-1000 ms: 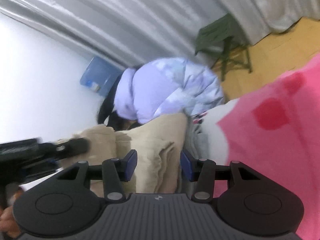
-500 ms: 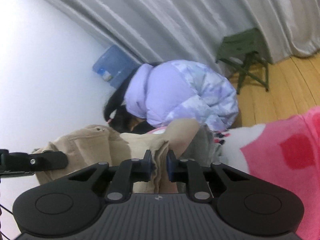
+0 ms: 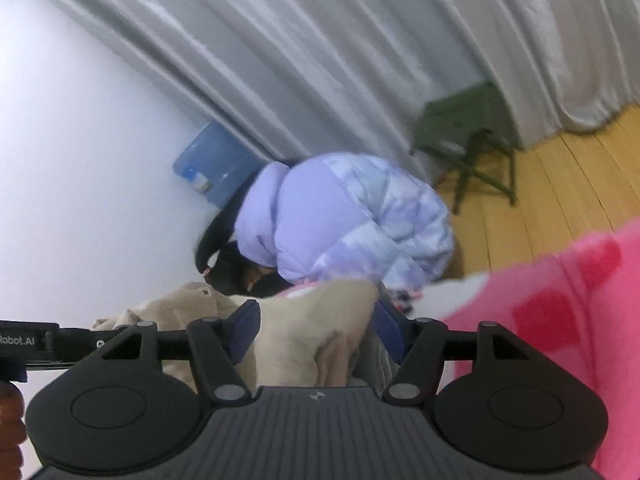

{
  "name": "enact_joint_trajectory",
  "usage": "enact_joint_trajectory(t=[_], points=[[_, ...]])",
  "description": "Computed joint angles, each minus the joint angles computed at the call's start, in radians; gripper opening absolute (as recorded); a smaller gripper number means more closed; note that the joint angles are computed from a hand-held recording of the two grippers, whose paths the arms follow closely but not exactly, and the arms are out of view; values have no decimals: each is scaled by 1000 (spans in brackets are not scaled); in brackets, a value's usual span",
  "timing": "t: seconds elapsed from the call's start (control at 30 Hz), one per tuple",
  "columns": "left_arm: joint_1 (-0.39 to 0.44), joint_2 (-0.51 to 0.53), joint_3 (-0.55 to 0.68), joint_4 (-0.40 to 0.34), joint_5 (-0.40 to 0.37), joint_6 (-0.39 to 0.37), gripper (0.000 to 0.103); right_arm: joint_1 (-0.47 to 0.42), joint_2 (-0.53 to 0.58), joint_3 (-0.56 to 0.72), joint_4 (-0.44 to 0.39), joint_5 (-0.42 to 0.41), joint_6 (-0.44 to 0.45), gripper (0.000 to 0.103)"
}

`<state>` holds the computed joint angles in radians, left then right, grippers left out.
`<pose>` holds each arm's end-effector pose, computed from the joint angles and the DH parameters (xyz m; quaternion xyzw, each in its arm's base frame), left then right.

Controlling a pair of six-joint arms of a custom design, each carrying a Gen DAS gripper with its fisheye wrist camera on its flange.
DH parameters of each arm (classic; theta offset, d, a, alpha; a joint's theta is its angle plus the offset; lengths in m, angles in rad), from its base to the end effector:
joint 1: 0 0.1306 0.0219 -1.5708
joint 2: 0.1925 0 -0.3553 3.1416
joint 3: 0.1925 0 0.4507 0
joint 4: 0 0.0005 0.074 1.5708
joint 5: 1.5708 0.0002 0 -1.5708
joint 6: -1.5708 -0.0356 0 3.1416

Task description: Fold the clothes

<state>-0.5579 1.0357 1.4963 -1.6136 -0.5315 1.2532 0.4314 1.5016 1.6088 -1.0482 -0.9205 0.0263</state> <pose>0.3050 -0.1697 0.5698 -0.3728 0.8689 0.0011 0.3257 0.5060 0.2636 0.4541 -0.3272 0.7985 0.4695 0.1869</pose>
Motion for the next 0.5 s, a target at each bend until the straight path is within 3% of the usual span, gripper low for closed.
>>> enact_joint_trajectory(t=[0.1,0.2,0.3,0.37,0.43,0.5], points=[[-2,0,0,1,-4,-5,16,20,41,33,-13,-20,53,64],[-9,-4,-2,0,-12,0,16,37,90,91,-144,-25,207,55],[-13,-8,-4,-3,-16,9,16,44,94,105,-226,17,319,38],[-14,-7,-4,0,-16,7,16,38,85,98,-223,26,312,20],[-15,-3,0,0,-20,-6,16,24,68,83,-176,-45,276,16],[-10,1,1,4,-17,-16,16,35,50,59,-120,-51,268,16]])
